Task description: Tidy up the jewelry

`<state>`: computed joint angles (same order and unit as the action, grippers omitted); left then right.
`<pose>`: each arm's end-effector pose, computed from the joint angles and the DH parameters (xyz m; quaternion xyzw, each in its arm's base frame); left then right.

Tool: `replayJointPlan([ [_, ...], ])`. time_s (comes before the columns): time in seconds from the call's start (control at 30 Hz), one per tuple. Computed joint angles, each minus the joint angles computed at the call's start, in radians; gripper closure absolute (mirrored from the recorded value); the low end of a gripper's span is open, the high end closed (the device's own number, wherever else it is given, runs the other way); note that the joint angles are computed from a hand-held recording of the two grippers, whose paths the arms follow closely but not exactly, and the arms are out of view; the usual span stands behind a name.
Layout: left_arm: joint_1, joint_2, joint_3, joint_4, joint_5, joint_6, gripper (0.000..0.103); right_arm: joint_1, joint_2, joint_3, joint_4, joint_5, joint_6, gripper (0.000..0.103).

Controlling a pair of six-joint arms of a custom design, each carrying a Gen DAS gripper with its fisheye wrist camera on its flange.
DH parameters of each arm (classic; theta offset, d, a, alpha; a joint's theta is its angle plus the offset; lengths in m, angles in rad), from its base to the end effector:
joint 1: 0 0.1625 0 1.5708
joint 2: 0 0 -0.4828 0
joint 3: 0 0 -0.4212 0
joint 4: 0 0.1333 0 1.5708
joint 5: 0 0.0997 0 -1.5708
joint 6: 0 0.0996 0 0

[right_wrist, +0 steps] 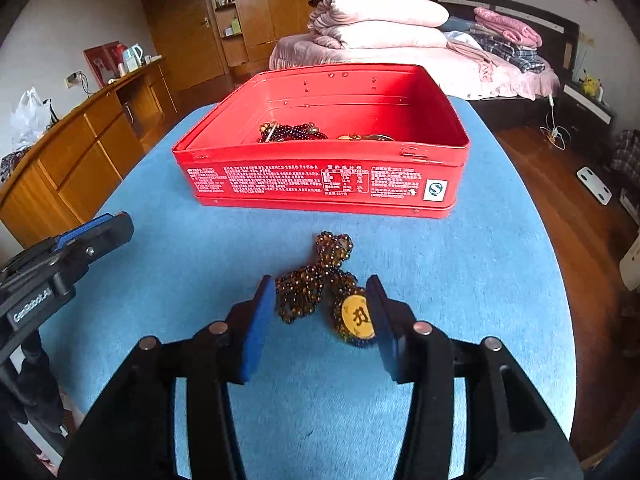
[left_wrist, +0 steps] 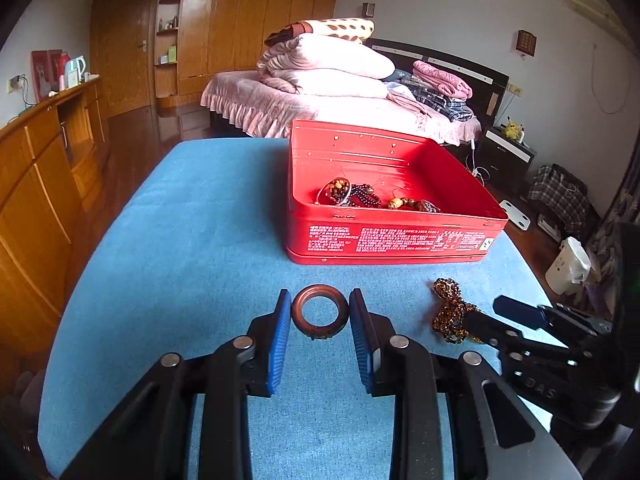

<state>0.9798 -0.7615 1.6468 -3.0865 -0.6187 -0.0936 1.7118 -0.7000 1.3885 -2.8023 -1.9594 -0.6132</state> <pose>-0.2291 -0.7262 0.1817 0.0703 0.8540 -0.4058 0.3179 0.2109 -0.8059 0.1785 0.2999 -0.8979 0.2123 0.2424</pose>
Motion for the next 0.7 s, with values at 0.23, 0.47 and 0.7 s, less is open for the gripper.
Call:
replayJointPlan([
  [0.23,0.014,0.0,-0.011,0.011,0.003,-0.008,0.074,0.006,0.085,-0.113,0.087,-0.068,-0.002,0.054],
  [0.47,0.021,0.008,-0.02,0.016,-0.007,-0.012,0.074,0.004,0.082,-0.095,0.052,-0.052,-0.042,0.073],
  [0.7,0.016,0.009,-0.021,0.016,-0.015,-0.004,0.074,-0.007,0.027,-0.032,0.001,0.008,-0.017,0.075],
])
